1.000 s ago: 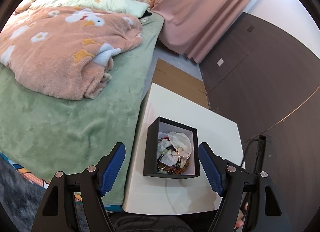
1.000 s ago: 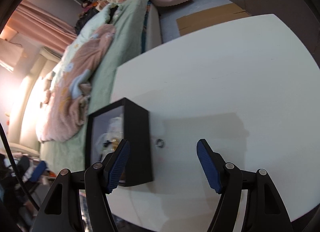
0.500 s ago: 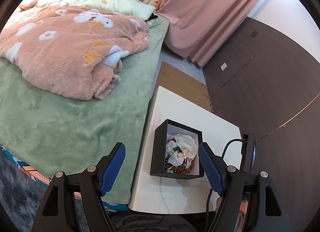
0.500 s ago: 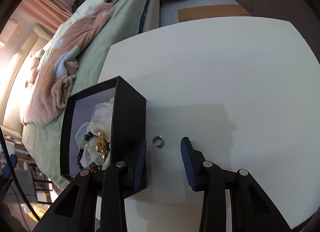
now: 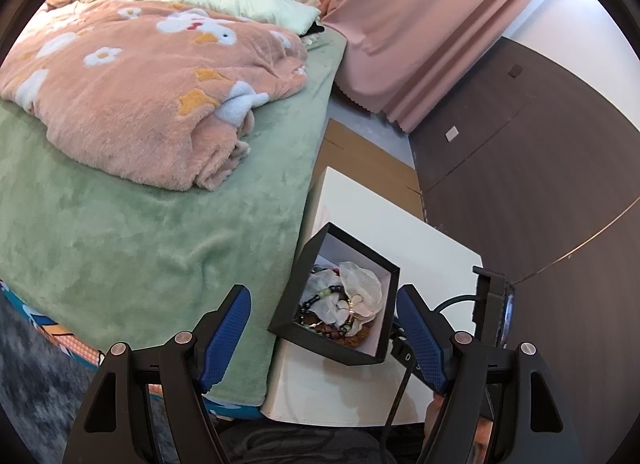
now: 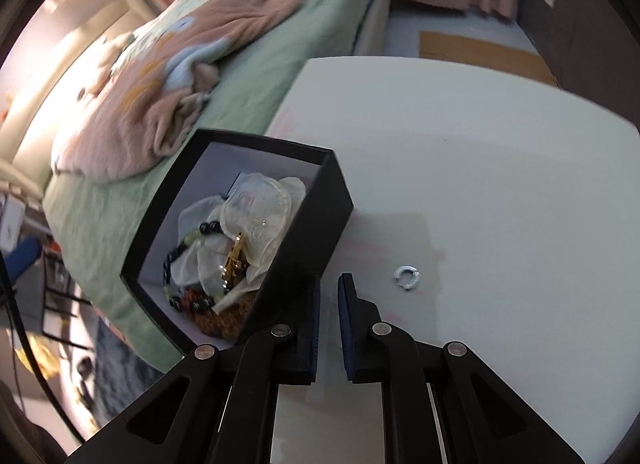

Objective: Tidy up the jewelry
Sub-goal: 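Grasp the small silver ring beside the box with the right gripper, then lift the silver ring into the box and open the right gripper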

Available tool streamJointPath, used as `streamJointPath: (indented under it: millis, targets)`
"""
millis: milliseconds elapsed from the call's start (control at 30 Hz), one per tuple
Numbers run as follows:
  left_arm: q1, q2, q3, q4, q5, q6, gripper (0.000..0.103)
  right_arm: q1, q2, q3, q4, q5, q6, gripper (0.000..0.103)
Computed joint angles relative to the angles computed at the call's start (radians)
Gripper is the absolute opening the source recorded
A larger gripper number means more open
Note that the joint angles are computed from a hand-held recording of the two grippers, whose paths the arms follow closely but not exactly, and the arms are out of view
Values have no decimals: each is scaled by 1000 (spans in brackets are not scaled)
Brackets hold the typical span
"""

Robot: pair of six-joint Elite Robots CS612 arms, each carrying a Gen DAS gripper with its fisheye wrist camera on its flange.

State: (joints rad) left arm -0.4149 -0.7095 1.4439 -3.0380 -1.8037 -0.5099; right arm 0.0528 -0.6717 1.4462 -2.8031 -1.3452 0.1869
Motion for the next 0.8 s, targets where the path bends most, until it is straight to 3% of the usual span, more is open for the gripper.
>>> streamJointPath:
  millis: [100, 200, 367, 500, 600, 667, 733, 800]
  targets:
    - [4, 0, 3, -1, 3, -3, 76, 4, -7, 8, -19, -64, 10, 21]
    - [9, 1, 2, -3, 5, -19, 76, -14, -16, 28, -64, -51, 61, 45]
    - [12, 5, 0, -2, -4, -24, 76, -23, -9, 13, 0, -77, 92, 46]
    - [13, 6, 1, 1, -7, -20, 76, 5, 8, -27, 74, -171, 40, 46]
    - [15, 5, 3, 0, -4, -25, 76, 28, 14, -38, 77, -263, -14, 44]
    - [16, 4, 5, -3, -1, -29, 76, 22, 11, -31, 69, -243, -10, 41]
    - [16, 3, 7, -5, 0, -30, 76, 19, 8, -23, 59, -252, -10, 17]
    - [15, 1, 10, -8, 1, -27, 76, 6, 3, -12, 51, -219, 15, 14]
